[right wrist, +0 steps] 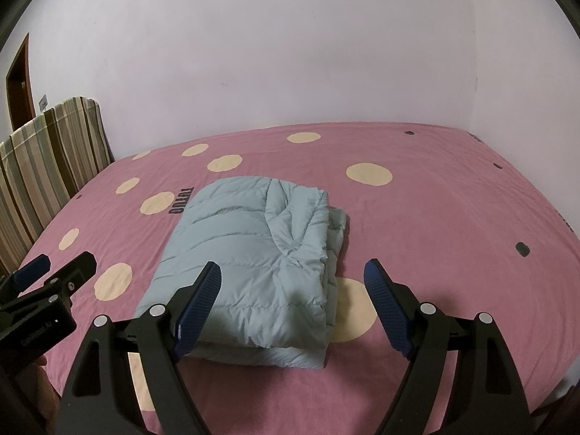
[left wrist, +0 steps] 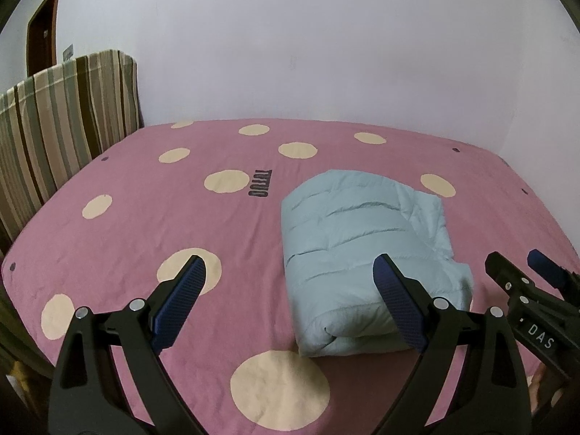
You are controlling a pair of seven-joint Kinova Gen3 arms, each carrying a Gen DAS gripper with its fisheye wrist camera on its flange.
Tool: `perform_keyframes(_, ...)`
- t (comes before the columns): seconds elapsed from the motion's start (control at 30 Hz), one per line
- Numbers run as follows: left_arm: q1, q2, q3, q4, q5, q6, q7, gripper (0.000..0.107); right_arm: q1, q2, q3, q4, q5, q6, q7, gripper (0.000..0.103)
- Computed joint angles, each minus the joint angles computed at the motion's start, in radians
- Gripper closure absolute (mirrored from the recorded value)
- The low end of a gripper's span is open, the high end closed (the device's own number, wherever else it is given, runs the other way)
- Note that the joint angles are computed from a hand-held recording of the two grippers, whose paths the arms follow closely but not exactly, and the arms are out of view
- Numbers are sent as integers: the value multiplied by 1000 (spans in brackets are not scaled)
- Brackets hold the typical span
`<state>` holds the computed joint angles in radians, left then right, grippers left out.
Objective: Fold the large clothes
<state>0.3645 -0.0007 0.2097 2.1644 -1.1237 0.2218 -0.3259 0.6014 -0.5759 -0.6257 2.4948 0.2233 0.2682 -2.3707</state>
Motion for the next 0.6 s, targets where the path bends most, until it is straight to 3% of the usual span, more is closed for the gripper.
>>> perform_keyframes(0.13, -1, -3, 0, 3, -8, -13, -8, 14, -1, 1, 0, 0, 0, 0, 3, 23)
perform_keyframes(0.33, -17, -5, -4, 3, 66, -44, -85, 14, -5, 0, 4, 0, -1, 3, 6, 23)
perform_keyframes(0.53, 1, 5, 14, -3, -38, 20, 28, 14, -16, 3, 13, -1, 2, 9, 10, 23)
perform_keyframes(0.6, 2, 4, 2, 2, -35, -5, 21, 9, -20, 8, 20, -2, 6, 8, 14, 23)
